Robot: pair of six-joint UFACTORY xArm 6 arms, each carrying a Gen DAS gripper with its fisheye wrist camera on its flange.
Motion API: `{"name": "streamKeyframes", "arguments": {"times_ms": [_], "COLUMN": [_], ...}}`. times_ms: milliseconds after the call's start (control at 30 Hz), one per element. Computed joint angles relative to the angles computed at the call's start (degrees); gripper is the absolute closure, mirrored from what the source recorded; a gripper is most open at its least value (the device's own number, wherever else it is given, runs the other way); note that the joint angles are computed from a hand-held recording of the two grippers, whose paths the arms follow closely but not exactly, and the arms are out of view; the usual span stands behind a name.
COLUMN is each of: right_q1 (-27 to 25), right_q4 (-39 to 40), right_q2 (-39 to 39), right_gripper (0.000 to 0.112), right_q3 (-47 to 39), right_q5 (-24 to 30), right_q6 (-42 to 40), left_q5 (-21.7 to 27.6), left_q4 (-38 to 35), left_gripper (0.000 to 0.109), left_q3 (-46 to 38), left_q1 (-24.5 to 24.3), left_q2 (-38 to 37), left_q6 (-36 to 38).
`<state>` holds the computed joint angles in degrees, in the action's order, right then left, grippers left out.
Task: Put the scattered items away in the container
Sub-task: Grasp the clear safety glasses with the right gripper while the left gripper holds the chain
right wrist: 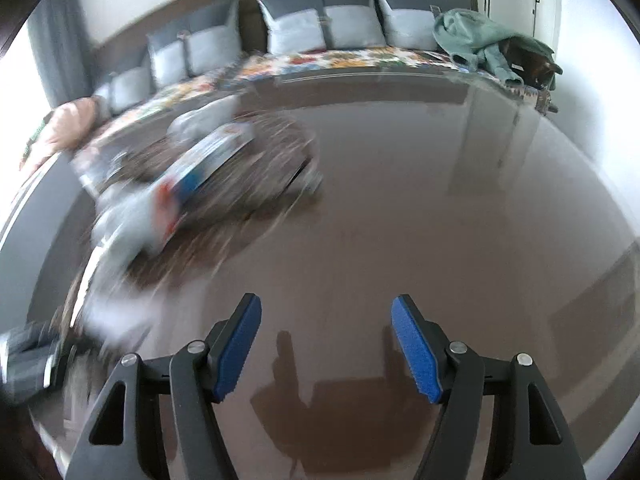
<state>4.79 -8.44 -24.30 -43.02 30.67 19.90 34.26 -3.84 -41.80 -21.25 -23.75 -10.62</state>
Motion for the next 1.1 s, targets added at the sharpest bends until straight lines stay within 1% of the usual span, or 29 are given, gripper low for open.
{"name": "streamKeyframes", "arguments": {"times_ms": [67,100,133,200,233,267,333,367,400,500,633,700,733,833,867,967,1033,1100], "right_q1": [-3.04,-3.80,-4.30,-4.52,-4.14,-3.65,-2.37,-2.09,-1.92,-1.19,-0.38,-0.66,-1.27,-3.72,-4.76,-8.07,-7.84,-5.34], "right_q4": [1.47,2.58,4.55,9.28,9.53,8.74,5.22,5.28,5.91,7.81,14.58,18.66,20.78,28.63,32.27,46.14,51.43,53.75], "right_q2": [9.38,12.95,16.86,25.36,28.79,31.38,32.95,32.46,32.08,28.63,19.43,12.80,9.66,4.60,4.49,5.92,7.24,7.60], "right_gripper": [0.043,0.043,0.043,0.043,0.043,0.044,0.043,0.043,0.044,0.044,0.044,0.044,0.044,0.044,0.044,0.044,0.044,0.044], "right_q3": [-9.62,-13.63,-18.20,-28.66,-32.98,-36.17,-37.54,-36.84,-36.57,-33.84,-25.34,-19.54,-16.74,-11.71,-11.12,-10.34,-9.67,-8.67], "right_q5": [0.01,1.08,3.24,11.16,15.52,18.68,19.95,19.29,19.87,23.45,29.19,28.25,25.86,20.27,19.80,21.42,19.84,16.06], "right_q6": [-1.62,-2.41,-4.25,-10.06,-12.19,-13.65,-15.33,-17.07,-19.07,-26.42,-38.26,-41.93,-42.29,-41.76,-39.97,-34.51,-26.92,-20.82], "left_q5": [-0.01,0.04,0.16,0.52,0.81,1.07,1.41,1.46,1.37,1.05,0.88,0.80,0.83,1.06,1.15,1.39,1.37,1.34], "left_q4": [-0.14,-0.31,-0.47,-0.37,-0.16,-0.03,-0.22,-0.63,-1.05,-1.83,-2.74,-3.66,-3.63,-2.40,-2.02,-1.85,-2.60,-2.67], "left_gripper": [0.062,0.062,0.062,0.062,0.062,0.062,0.062,0.062,0.062,0.062,0.062,0.062,0.062,0.062,0.062,0.062,0.062,0.062], "left_q3": [0.08,0.07,0.00,-0.19,-0.35,-0.46,-0.46,-0.40,-0.30,-0.08,0.07,0.17,0.14,-0.10,-0.13,-0.20,-0.14,-0.13], "left_q1": [0.00,0.02,0.06,0.07,0.04,0.02,0.04,0.14,0.22,0.41,0.55,0.74,0.73,0.46,0.36,0.26,0.42,0.45], "left_q2": [-0.05,-0.06,-0.04,0.05,0.13,0.16,0.05,-0.04,-0.13,-0.30,-0.46,-0.57,-0.56,-0.41,-0.38,-0.40,-0.49,-0.49], "left_q6": [0.16,0.36,0.50,0.55,0.53,0.57,0.95,1.28,1.48,1.30,1.22,1.35,1.17,0.06,-0.19,-0.29,-0.04,-0.07]}}
